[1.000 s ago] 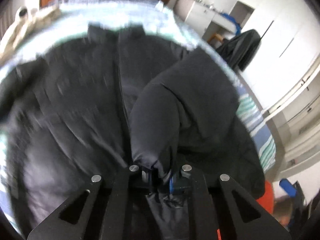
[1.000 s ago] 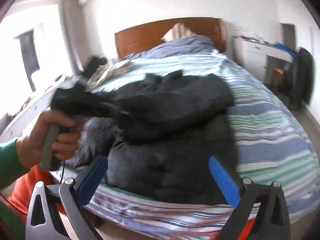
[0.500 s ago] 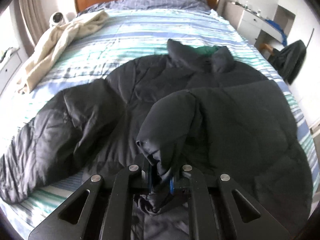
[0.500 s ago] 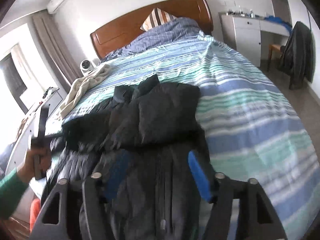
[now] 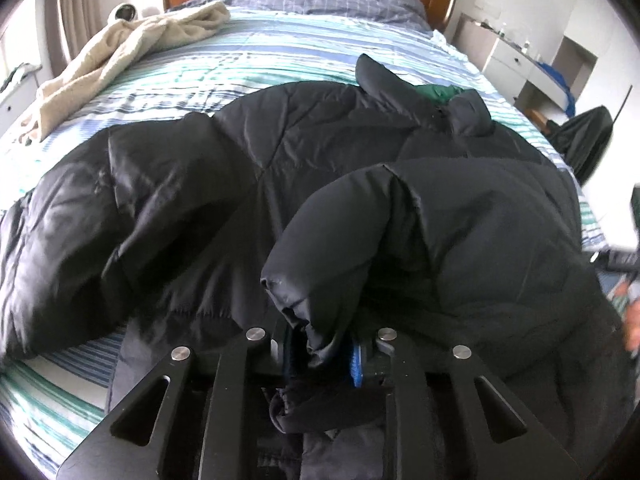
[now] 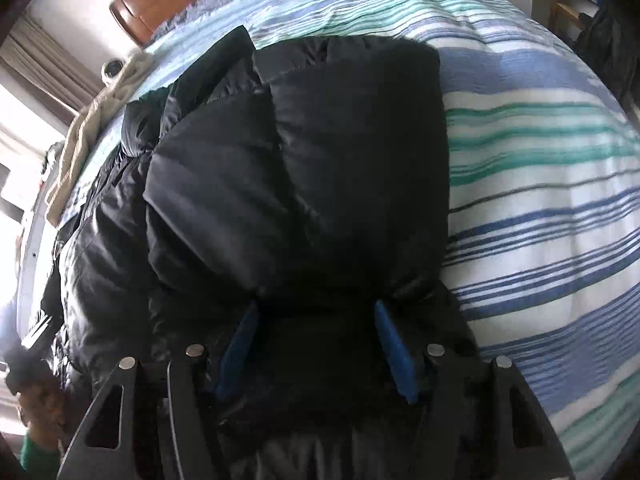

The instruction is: Fold large clothes

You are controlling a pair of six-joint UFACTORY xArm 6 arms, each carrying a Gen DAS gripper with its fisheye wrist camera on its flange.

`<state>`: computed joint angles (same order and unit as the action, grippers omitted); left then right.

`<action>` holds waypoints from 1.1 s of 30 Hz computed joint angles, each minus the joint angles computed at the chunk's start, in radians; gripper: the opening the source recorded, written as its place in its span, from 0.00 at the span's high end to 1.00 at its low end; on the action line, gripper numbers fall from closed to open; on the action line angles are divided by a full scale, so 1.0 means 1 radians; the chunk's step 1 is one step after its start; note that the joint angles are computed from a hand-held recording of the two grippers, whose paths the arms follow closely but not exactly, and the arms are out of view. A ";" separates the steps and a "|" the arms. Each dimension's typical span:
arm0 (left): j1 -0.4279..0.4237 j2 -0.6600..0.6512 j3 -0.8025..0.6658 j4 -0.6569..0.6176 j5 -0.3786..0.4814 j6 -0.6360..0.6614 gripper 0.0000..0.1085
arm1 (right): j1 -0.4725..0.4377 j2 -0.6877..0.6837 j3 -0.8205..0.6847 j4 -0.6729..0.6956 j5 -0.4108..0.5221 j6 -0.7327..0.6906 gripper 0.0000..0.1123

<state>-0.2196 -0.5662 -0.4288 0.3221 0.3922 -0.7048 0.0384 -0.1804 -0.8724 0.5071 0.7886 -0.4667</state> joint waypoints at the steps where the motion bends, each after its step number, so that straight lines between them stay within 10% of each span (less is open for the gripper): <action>1: 0.006 0.002 0.009 0.005 -0.018 -0.001 0.79 | 0.000 -0.005 -0.022 0.021 -0.014 -0.025 0.46; 13: 0.025 -0.004 0.074 -0.125 -0.131 0.081 0.78 | 0.037 0.328 -0.266 0.051 -0.131 0.138 0.46; 17: 0.029 -0.002 0.076 -0.069 -0.133 0.040 0.78 | 0.049 0.215 -0.169 0.057 -0.160 0.091 0.46; 22: 0.031 -0.002 0.083 -0.038 -0.147 0.013 0.78 | -0.073 -0.094 0.038 0.401 0.118 -0.209 0.46; 27: 0.023 -0.009 0.073 -0.034 -0.119 0.014 0.76 | -0.003 -0.128 0.179 0.258 0.035 -0.109 0.44; 33: -0.017 -0.219 0.079 -0.066 0.152 0.069 0.28 | 0.138 -0.477 0.388 0.075 -0.135 0.053 0.31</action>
